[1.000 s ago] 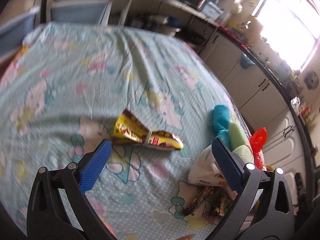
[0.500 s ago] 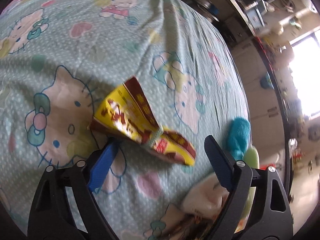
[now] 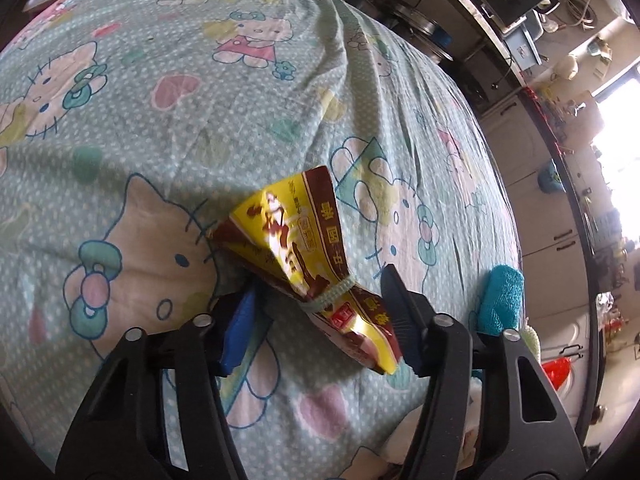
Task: Collect trash
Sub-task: 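Grasp the yellow snack wrapper with the left tool while the right tool grasps the white foam net, then carry both items over the yellow bin and open both tools to drop them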
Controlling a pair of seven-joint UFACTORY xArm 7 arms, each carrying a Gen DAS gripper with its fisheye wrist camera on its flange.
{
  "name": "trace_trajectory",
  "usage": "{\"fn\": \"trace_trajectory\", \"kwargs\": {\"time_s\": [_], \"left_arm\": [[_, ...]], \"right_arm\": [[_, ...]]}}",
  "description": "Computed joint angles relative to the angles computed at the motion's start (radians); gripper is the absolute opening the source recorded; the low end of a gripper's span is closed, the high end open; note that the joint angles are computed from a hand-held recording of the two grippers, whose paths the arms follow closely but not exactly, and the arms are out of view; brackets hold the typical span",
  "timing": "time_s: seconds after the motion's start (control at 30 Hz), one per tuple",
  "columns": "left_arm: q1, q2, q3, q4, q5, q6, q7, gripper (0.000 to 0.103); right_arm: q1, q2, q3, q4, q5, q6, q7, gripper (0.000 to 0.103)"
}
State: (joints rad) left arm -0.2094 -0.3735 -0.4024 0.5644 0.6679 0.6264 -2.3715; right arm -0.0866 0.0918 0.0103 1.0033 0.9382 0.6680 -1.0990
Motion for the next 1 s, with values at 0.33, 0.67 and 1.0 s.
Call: {"fn": "trace_trajectory", "kwargs": {"time_s": [0.33, 0.67, 1.0], "left_arm": [[0.026, -0.062, -0.044, -0.02, 0.072, -0.045, 0.049, 0.025], [0.006, 0.021, -0.118, 0.194, 0.251, 0.086, 0.14, 0.023], [-0.093, 0.263, -0.113, 0.506, 0.512, 0.186, 0.208, 0.023]], "right_arm": [[-0.021, -0.079, -0.042, -0.05, 0.085, 0.048, -0.087, 0.021], [-0.037, -0.144, -0.094, -0.076, 0.121, 0.089, -0.127, 0.021], [-0.056, -0.181, -0.138, -0.076, 0.151, 0.072, -0.152, 0.021]]}}
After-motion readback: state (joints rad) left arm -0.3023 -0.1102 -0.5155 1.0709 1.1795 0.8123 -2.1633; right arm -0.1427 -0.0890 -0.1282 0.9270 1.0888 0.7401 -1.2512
